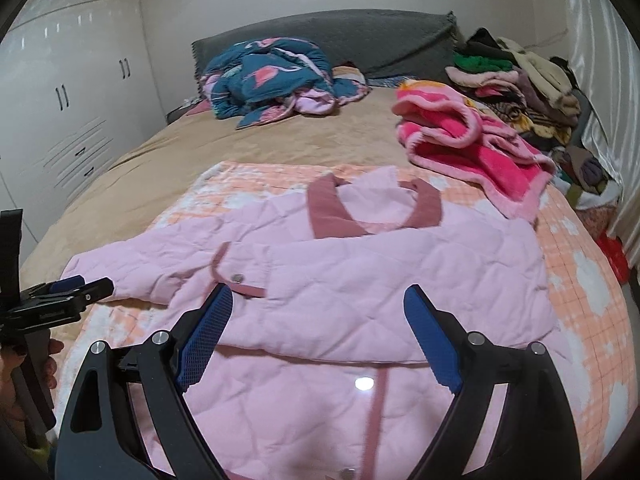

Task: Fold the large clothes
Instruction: 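Move the left tool to the other sleeve cuff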

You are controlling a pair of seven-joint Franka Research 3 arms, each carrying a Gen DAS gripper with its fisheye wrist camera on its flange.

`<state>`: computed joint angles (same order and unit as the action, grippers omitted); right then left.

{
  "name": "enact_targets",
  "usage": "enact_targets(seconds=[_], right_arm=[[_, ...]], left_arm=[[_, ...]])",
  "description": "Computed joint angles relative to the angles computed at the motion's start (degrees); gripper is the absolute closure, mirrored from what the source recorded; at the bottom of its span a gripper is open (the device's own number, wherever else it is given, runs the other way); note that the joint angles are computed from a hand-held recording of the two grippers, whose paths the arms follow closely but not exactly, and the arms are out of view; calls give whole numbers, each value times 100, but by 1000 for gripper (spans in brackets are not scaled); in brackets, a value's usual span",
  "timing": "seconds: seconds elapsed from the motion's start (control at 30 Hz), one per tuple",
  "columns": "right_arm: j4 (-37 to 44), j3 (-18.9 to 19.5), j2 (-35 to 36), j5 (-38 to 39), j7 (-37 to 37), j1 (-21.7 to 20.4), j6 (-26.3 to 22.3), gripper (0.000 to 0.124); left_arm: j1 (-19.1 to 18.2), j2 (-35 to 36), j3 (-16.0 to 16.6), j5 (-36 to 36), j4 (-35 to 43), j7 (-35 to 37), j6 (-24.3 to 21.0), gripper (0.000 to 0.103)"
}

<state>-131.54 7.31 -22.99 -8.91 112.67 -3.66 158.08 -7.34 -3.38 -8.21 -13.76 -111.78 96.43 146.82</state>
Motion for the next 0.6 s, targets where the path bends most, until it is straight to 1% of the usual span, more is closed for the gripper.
enact_targets(seconds=[0.1,0.27,0.33,0.43,0.6], right_arm=[[172,193,111,-124,200,5,-19,37],[460,321,317,-269,371,236,-62,37],[625,417,438,-455,475,289,-71,37],[864,455,645,-658,547,453,-137,37],[1217,357,1014,-771,542,835,-249,37]], left_arm=[[94,-1,80,30,-10,16,-34,9],[258,-19,203,-63,-71,116,-83,9],[332,4,234,-13,-73,122,-113,9],[430,14,268,18,-99,121,-105,9],[614,19,365,-26,-161,112,-100,9]])
